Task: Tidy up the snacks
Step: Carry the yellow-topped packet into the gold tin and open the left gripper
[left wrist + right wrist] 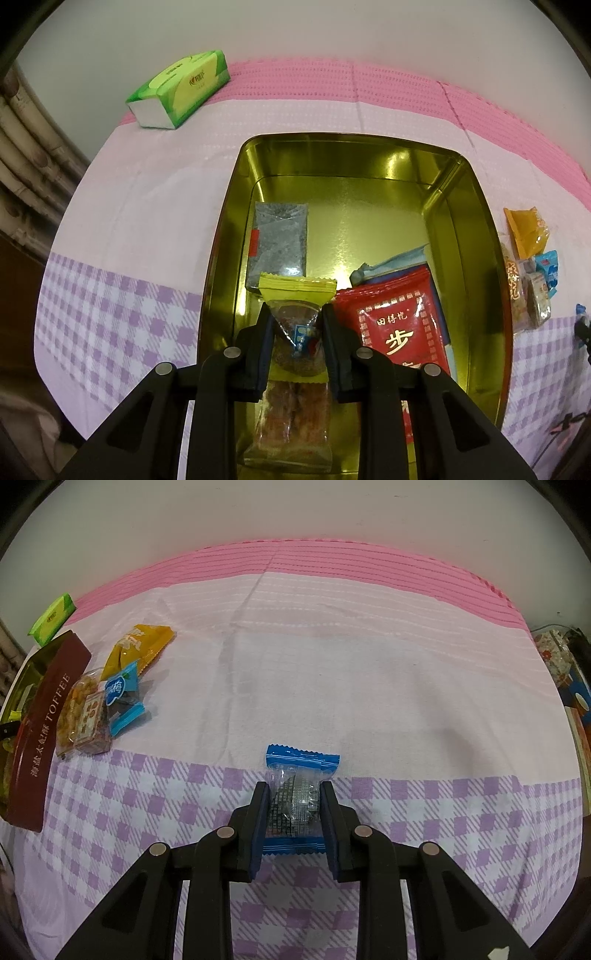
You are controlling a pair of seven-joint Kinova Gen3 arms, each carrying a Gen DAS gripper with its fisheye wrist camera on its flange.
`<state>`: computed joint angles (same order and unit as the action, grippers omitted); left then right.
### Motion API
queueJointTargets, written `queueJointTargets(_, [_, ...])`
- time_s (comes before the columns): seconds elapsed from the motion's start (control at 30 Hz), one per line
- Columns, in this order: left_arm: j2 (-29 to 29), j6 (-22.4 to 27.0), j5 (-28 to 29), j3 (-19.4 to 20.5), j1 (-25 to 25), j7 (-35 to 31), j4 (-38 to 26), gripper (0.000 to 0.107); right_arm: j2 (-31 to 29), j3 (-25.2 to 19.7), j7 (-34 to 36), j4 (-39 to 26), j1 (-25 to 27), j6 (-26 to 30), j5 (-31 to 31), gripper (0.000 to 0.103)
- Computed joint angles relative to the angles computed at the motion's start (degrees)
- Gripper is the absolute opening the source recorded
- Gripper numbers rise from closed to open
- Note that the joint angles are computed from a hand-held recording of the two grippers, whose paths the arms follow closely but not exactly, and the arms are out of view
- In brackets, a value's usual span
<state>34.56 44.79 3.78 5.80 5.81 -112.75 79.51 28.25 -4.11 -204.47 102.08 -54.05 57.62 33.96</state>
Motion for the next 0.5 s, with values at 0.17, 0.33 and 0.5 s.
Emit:
queueJointTargets(0.17, [-0.5,0.3,1.0,0.6,-1.1,-1.3,0.2,0.039,0.4,0.2,-0.8,-0.9,-0.3,1.3,-0.3,0.024])
queueJointTargets(0.33, [-2.7,-2.3,3.3,1.9,-3.0,-4.0,2.6,0.053,0.0,0.2,-0.9,-2.5,-0.8,4.2,0.2,0.023])
queueJointTargets(0.5, [-6.0,-7.0,6.5,2.6,-4.9,-6.5,6.2,0.055,0.0,0.1,1.7,-6.8,-0.9,7.3,2.7,0.023])
